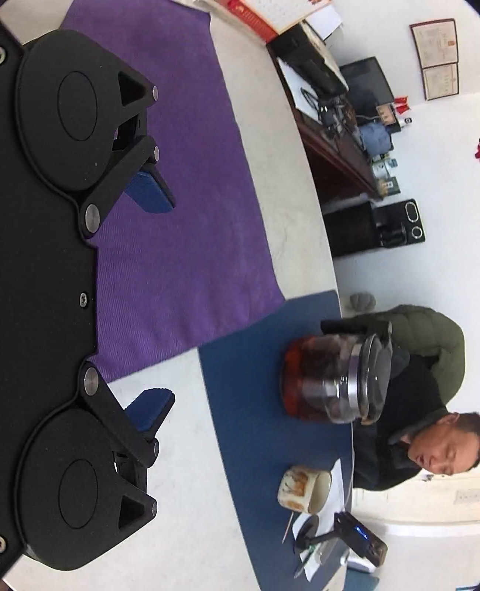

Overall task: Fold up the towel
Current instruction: 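Close the left tool on the towel corner while the right tool pinches the same edge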

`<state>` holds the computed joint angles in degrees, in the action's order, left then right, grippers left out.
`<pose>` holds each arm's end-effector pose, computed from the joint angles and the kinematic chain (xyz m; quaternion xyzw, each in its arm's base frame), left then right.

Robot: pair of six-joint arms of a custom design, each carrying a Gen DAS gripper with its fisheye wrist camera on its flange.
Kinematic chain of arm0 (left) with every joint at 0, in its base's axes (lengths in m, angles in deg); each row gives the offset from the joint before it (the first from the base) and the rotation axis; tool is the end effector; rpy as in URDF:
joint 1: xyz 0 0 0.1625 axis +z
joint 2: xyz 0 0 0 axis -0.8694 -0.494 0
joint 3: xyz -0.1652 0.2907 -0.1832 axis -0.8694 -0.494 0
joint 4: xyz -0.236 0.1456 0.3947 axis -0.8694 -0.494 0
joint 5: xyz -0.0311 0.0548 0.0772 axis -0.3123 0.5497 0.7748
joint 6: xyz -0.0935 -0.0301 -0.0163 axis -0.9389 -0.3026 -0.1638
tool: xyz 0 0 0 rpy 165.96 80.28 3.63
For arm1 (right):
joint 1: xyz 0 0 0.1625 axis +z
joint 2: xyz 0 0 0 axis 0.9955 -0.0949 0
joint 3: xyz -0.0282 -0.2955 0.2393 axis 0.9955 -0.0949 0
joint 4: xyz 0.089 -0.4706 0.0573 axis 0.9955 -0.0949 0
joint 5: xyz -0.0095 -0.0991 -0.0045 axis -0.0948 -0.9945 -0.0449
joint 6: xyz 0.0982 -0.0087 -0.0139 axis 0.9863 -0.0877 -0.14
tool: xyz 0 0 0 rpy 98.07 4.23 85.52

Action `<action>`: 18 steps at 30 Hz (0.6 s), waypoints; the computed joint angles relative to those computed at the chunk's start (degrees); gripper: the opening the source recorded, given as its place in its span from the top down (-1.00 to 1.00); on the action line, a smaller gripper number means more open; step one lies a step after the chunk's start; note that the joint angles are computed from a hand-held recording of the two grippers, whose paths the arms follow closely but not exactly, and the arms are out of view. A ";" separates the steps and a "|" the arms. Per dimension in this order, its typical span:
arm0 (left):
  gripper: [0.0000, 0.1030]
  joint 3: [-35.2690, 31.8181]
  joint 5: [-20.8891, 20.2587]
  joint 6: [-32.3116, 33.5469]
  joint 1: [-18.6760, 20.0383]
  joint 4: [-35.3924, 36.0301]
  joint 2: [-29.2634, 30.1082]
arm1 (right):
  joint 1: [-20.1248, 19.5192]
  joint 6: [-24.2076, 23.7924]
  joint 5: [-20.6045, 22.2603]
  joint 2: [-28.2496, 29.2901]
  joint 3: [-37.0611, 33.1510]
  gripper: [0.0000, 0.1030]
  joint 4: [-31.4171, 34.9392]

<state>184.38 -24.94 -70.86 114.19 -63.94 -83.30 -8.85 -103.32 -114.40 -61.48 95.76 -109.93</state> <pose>-0.2287 -0.6673 0.1201 0.1027 0.8953 -0.2835 0.3280 -0.0346 -0.4589 0.3967 -0.1265 -0.7790 0.4794 0.3839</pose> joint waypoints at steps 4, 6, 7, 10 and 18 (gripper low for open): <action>0.35 0.12 -0.48 1.22 0.28 -0.87 0.04 | -0.28 4.90 -3.40 -0.58 1.22 -1.00 -0.16; 0.41 -0.15 -0.85 1.46 0.51 -1.88 0.48 | -0.26 3.61 -5.23 0.28 1.99 -1.00 -4.34; 0.47 -0.28 -1.05 1.46 0.57 -2.14 0.62 | -0.54 3.42 -5.21 0.79 1.92 -1.00 -5.39; 0.64 -0.76 -1.72 1.27 0.62 -1.96 0.85 | -1.38 3.58 -4.90 0.51 2.67 -0.99 -4.61; 0.64 -2.66 -1.35 -0.06 0.52 1.20 1.76 | -3.86 9.27 -3.88 -1.52 3.99 -1.00 -0.93</action>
